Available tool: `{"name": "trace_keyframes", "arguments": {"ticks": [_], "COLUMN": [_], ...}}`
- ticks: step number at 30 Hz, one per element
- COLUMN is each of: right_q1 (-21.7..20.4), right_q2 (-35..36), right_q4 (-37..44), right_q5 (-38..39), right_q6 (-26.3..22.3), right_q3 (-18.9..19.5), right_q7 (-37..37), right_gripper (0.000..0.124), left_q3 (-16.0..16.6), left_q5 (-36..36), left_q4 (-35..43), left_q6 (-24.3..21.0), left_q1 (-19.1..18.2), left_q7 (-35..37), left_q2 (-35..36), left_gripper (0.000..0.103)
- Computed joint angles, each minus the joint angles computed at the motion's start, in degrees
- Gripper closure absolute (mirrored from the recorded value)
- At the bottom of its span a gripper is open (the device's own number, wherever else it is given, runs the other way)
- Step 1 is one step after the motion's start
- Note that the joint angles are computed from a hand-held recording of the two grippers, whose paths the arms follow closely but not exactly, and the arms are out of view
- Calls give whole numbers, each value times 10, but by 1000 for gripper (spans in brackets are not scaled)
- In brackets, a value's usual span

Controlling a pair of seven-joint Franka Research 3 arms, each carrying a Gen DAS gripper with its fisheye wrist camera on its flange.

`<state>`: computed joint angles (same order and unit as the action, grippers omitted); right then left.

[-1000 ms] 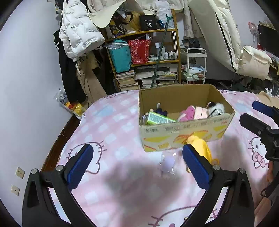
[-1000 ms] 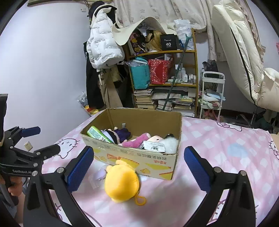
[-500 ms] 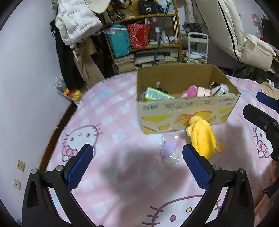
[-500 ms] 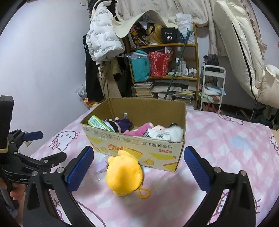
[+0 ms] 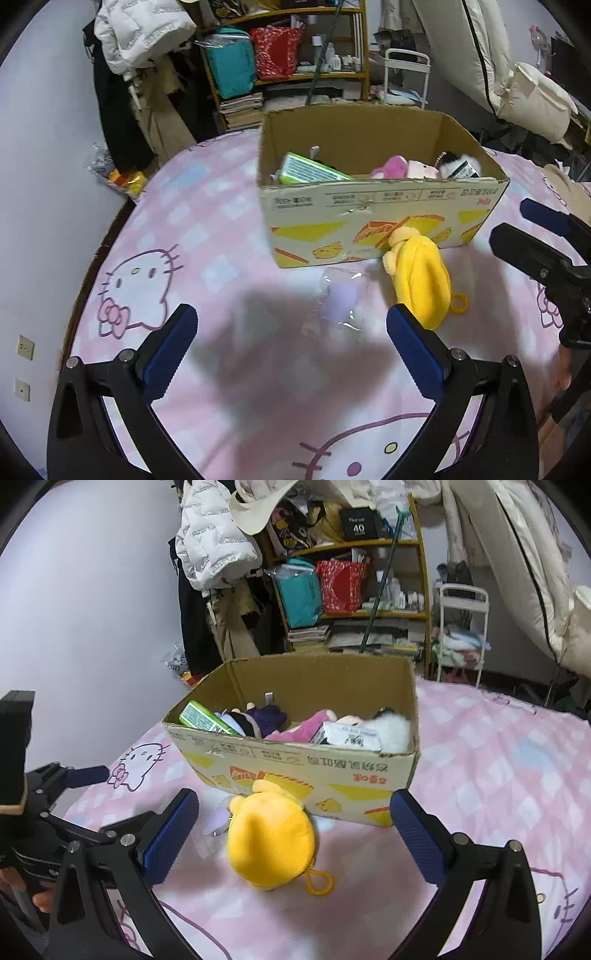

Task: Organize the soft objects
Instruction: 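Lower the left tool onto the clear plastic bag while the right tool approaches the yellow plush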

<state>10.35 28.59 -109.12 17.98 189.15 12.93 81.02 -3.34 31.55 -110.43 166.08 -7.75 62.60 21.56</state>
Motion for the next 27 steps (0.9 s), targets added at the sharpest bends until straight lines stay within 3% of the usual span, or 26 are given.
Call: {"name": "trace_keyframes", "arguments": {"ticks": [3, 7, 11, 27], "right_q1": [-16, -20, 18, 39], "right_q2": [10, 23, 36, 74], "right_q4": [11, 25, 48, 111], "right_q5": [0, 4, 8, 21], "right_q6": [-12, -28, -61, -140], "right_q3": [17, 22, -21, -37], "right_q7": [1, -2, -1, -42], "right_gripper": [21, 21, 21, 21], "left_q3": [-8, -52, -43, -52], "left_q5": [-10, -80, -92, -136], "left_q4": [13, 31, 42, 87], "left_q6": [-2, -26, -44, -95], "left_q1": [5, 38, 28, 24], "left_q7": [15, 80, 94, 157], "left_q2": [15, 34, 45, 83], "left_gripper": [2, 2, 2, 2]}}
